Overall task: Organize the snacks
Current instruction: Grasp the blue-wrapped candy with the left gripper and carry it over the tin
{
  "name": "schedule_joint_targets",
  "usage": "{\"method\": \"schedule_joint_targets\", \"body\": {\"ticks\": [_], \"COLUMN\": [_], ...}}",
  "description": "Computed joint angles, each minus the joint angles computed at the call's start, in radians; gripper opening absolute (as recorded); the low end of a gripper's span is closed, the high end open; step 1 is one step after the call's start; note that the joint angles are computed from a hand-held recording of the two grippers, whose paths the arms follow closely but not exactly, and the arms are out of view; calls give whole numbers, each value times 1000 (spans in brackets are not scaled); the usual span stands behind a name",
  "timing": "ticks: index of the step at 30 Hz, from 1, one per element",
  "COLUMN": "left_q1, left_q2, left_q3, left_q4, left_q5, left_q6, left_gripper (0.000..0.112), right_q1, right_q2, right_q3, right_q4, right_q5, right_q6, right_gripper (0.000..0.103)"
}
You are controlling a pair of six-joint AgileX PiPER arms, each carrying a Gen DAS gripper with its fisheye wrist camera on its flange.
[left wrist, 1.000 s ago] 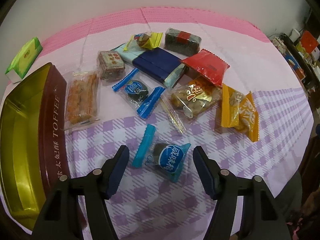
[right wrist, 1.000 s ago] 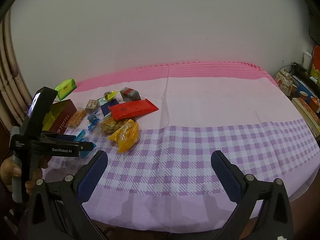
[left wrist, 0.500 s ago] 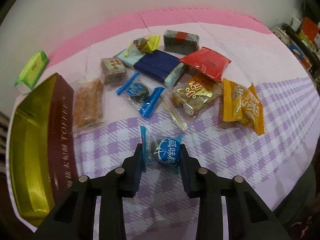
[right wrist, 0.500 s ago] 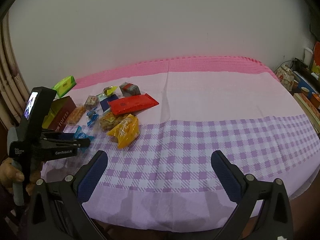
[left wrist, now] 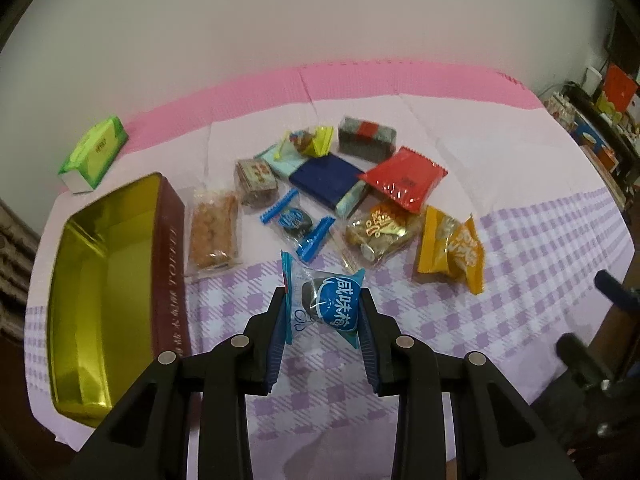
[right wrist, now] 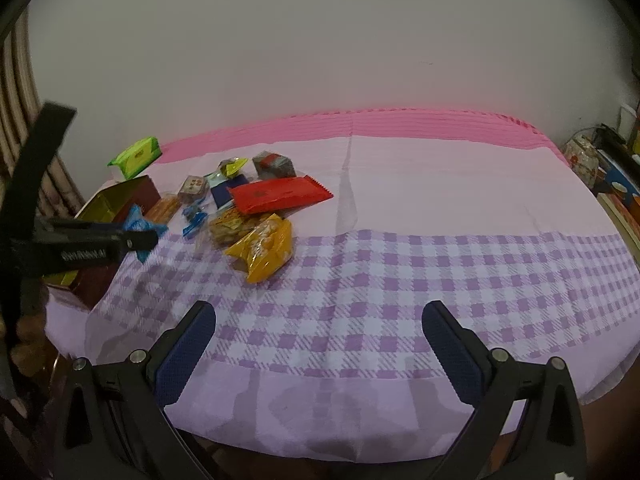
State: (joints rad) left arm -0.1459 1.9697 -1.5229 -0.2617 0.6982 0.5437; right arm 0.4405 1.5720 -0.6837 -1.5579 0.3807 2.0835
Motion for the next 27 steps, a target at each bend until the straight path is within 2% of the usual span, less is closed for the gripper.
{"method": "schedule_joint_targets", "body": {"ticks": [15,21,27], "left_q1": [86,150,206], "left_q2": [-23,26,136], "left_q3": [-85,-210,-389], "left_q4": [-15,7,73], "left_q5": [41,88,147], "left_q6": [-18,-47,-92], "left_gripper": [34,34,34], "right_q1": [17,25,38], "right_q2": [31,37,48], "right_q3": [-19,-22,-33], "right_q4": [11,-24,-45], "right_q5": [-11,-13,-14], "right_q6": [-37,-17,-13], "right_gripper": [103,103,103]}}
